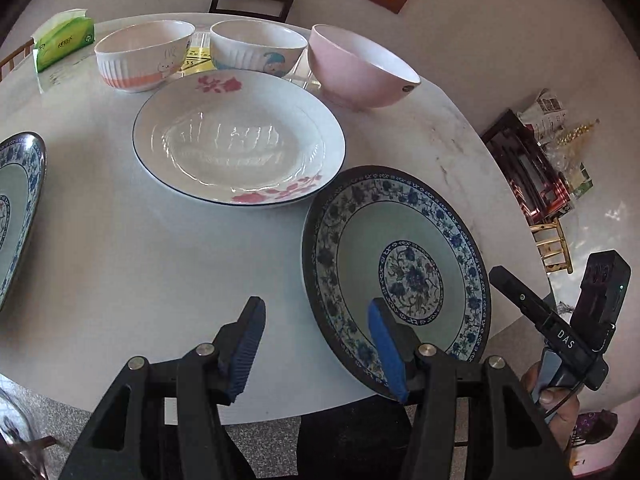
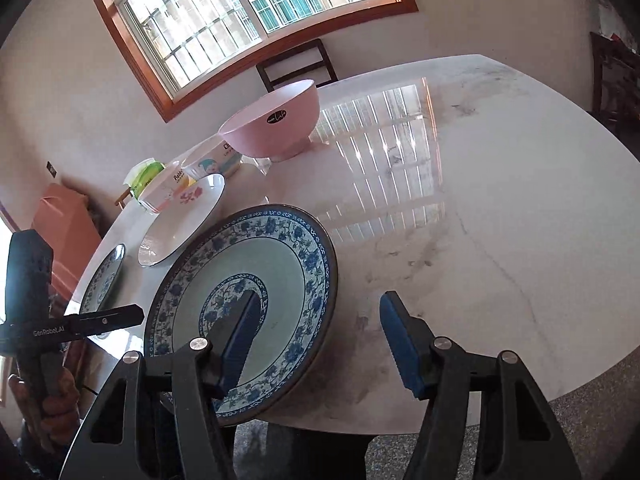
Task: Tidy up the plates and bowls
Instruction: 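Carry the held blue-and-white plate toward the other blue-and-white plate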
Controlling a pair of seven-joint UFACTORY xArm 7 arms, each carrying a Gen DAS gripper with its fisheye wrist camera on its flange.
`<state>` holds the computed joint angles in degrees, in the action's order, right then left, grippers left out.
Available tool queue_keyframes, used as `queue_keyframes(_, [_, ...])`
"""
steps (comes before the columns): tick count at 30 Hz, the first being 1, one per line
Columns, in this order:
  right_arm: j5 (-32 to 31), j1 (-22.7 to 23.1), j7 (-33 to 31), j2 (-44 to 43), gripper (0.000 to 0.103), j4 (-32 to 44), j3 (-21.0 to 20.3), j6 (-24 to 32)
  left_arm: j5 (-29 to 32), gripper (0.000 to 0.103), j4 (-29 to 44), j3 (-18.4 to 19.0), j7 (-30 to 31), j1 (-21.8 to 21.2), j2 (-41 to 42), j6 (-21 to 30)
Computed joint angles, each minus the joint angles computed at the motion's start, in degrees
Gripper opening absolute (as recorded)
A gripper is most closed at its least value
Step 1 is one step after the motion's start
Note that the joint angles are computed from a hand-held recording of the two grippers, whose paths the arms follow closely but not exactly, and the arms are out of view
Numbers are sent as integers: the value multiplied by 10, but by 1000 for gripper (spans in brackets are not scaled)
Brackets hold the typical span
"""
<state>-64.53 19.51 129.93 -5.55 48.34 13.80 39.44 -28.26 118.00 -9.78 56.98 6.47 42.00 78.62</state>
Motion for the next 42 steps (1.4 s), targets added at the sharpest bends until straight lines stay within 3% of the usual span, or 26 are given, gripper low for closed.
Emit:
queue_keyframes(5, [-31,-21,16,7,54,-15,-20,-77,15,55,37,4,-40,-13,27,25])
queue_keyframes(10, [-74,-33,42,12,49,-17,-27,-112,16,55,14,2,-49,-16,15,1])
queue_keyframes(12, [-93,-36,57,14,44,-17,-29,-126,18,55,-13,1,-39,-19,-1,-21])
queue_keyframes(14, [-107,-32,67,22,29,-14,-39,-145,23,51,-47,2,-20,-24,-22,-47])
queue_keyframes(16, [-93,-31,52,25,23,-9,-28,-118,30,33,-102,5,7,-31,-55,-92])
queue_keyframes(17, [-83,-28,40,24,21,-10,-27,-107,33,31,-132,8,19,-35,-72,-123])
queue_keyframes(21, [-110,-21,83,11,17,-24,-20,-89,24,30,-159,7,35,-30,-88,-137])
queue_keyframes(30, [-86,10,121,5,17,-27,7,-39,-14,31,-241,10,98,-14,-139,-172])
queue_keyframes(42, [-106,58,114,76,17,60,-3,-28,-63,31,-230,23,129,29,-138,-182])
